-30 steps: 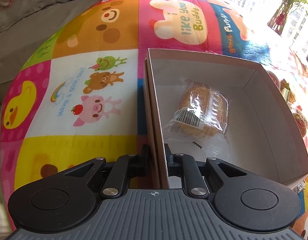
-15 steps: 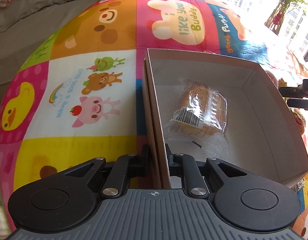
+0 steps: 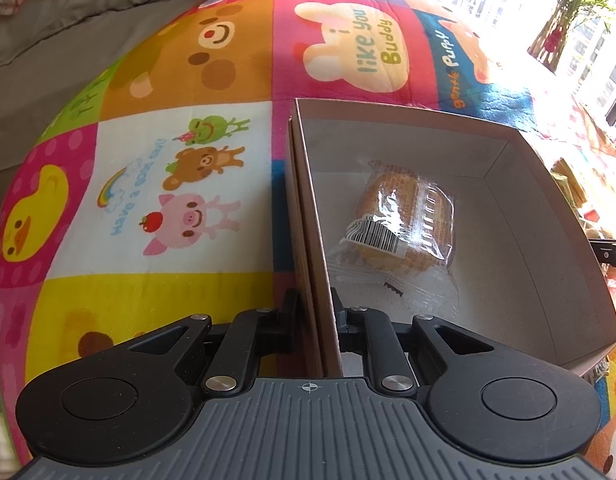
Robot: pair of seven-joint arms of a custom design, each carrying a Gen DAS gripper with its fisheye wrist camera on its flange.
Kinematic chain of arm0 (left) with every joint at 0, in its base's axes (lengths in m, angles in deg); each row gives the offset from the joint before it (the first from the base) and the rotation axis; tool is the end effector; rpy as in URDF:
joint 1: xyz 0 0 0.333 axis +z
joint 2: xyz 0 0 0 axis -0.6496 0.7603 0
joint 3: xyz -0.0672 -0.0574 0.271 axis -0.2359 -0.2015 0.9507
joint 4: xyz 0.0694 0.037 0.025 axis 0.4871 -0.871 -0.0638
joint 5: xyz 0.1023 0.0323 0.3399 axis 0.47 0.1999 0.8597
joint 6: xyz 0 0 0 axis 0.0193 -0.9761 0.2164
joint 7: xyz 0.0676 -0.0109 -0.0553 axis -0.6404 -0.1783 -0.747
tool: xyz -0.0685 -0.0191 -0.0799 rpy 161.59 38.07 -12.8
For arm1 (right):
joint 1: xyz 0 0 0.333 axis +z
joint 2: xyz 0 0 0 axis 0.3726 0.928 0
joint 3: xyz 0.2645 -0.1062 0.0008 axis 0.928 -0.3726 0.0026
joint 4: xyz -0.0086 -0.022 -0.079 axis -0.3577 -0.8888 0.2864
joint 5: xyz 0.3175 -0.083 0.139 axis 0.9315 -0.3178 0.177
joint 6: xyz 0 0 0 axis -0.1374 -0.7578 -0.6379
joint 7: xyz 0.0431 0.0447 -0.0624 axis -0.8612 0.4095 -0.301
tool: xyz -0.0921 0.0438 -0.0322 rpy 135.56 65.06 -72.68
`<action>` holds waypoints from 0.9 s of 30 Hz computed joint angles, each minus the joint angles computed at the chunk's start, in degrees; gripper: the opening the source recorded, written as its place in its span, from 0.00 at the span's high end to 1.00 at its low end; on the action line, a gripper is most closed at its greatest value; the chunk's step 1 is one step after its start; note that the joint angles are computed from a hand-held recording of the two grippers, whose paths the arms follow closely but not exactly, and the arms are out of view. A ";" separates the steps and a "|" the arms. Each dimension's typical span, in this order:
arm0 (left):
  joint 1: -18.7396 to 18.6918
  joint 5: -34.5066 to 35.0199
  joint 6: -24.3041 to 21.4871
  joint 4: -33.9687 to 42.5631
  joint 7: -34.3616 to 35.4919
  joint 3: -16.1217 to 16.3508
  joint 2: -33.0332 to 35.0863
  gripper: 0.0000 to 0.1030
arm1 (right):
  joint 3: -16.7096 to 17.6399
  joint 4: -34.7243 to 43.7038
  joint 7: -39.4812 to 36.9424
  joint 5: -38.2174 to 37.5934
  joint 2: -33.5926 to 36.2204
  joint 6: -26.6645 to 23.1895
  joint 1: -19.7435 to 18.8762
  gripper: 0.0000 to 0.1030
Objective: Organize objects
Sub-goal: 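Grasp the yellow cheese stick with the right tool and lift it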
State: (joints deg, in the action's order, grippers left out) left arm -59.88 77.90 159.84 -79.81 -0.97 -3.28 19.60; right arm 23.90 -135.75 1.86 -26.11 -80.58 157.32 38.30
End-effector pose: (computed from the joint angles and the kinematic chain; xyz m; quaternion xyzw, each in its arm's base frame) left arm 0.4245 -0.3071 0.3812 -0.7735 0.5618 -0.2141 0.2006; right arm 0.5241 0.1931 0.3675 -0.7941 0.5271 -0.1012 0.2852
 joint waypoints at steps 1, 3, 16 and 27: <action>-0.02 0.08 -0.01 -0.01 -0.06 -0.01 0.00 0.85 | -0.83 -1.15 0.82 -1.96 -0.81 0.54 0.32 0.81; -0.10 0.13 -0.31 0.16 -0.09 -0.07 0.07 0.85 | -1.57 -2.40 1.59 -3.84 -1.76 1.05 0.25 0.81; -0.54 0.18 -1.29 1.02 -0.16 -0.03 0.54 0.85 | -8.13 -0.55 16.01 -21.32 3.93 9.31 7.57 0.77; -0.67 0.33 -1.72 1.16 0.00 -0.06 0.60 0.85 | -1.02 -17.23 -13.32 14.16 -23.32 -3.58 -0.43 0.79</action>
